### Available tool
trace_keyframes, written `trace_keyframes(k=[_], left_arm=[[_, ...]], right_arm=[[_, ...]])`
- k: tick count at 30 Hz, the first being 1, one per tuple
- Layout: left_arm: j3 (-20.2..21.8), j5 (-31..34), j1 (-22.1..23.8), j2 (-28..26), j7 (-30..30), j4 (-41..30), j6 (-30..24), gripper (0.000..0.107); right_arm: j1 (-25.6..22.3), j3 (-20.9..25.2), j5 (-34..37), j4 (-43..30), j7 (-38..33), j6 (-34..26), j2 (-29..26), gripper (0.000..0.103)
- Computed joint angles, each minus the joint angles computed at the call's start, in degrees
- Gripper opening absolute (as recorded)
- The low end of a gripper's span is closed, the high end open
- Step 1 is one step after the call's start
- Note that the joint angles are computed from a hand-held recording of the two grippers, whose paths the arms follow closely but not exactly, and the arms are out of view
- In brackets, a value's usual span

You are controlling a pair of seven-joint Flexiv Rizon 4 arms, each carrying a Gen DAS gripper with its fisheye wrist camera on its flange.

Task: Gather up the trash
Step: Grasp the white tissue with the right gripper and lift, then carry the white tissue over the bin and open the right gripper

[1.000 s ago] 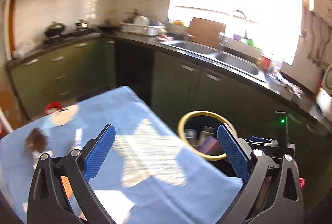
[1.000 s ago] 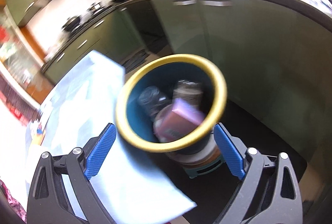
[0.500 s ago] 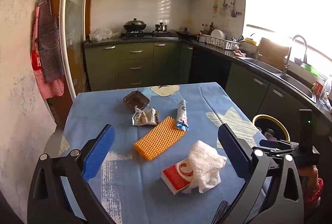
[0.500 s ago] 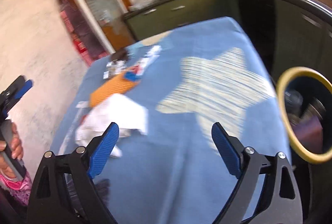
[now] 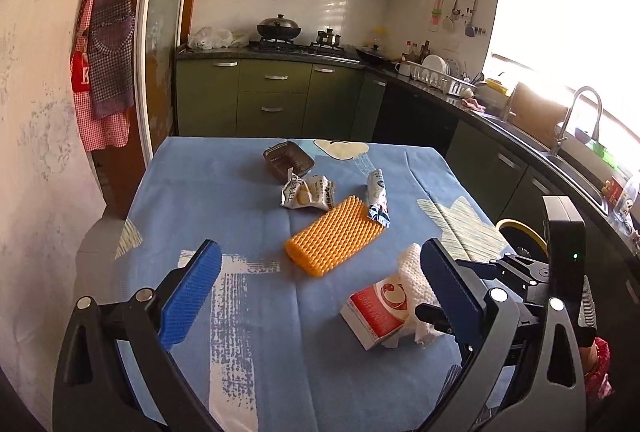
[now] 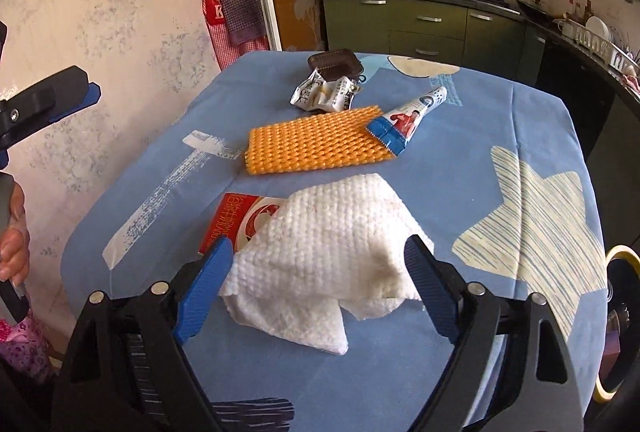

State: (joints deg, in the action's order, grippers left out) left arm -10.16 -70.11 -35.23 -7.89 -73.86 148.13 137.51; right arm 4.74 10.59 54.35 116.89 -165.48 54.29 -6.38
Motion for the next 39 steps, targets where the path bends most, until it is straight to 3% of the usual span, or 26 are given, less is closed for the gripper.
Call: trace_keyframes(k=[5, 10, 12, 22, 26, 29, 33, 39], left_arm=[[0.3, 1.5, 0.5, -0.2, -1.4, 0.2, -0.7, 0.098], [0.2, 1.2, 0.4, -0.6, -0.7, -0.5, -1.5, 0.098], [0.2, 1.4, 0.4, -0.8, -0.6, -0.8, -1.8, 0.098], [0.2, 1.4, 0.1, -1.2, 0.2, -1.4, -2.4, 0.098], [0.4, 2.9, 0.3, -1.3, -0.1, -1.5, -3.2, 0.098], [0.5, 3.4, 0.3, -1.7, 0.3, -2.0, -3.8, 0.098], [0.8, 4.4, 0.6, -2.1, 0.6, -2.6, -4.8, 0.098], [1.2, 5.4, 1.0, -3.2, 2.0, -4.4, -6.7, 0.098]], right_arm=[[0.7, 0.5, -1.6, 1.0, 0.9, 2.5, -0.2, 0.063], [-0.4, -0.3, -1.0, -0.6, 2.2, -0.1, -0.3, 0.021], [-1.1, -0.7, -0.1, -1.3, 2.5, -1.8, -0.1, 0.015], [-4.7, -3.9, 6.1, -4.4, 1.7, -9.6, 2.4, 0.012], [-6.2, -5.8, 8.7, -5.6, 0.9, -9.9, 3.5, 0.012], [-7.3, -7.3, 10.3, -6.8, 0.9, -6.9, 3.2, 0.012], [-9.0, -8.7, 10.6, -9.7, 3.2, 1.5, 0.0, 0.012], [-11.2, -10.5, 1.9, -15.6, 15.1, 13.5, -9.0, 0.014]])
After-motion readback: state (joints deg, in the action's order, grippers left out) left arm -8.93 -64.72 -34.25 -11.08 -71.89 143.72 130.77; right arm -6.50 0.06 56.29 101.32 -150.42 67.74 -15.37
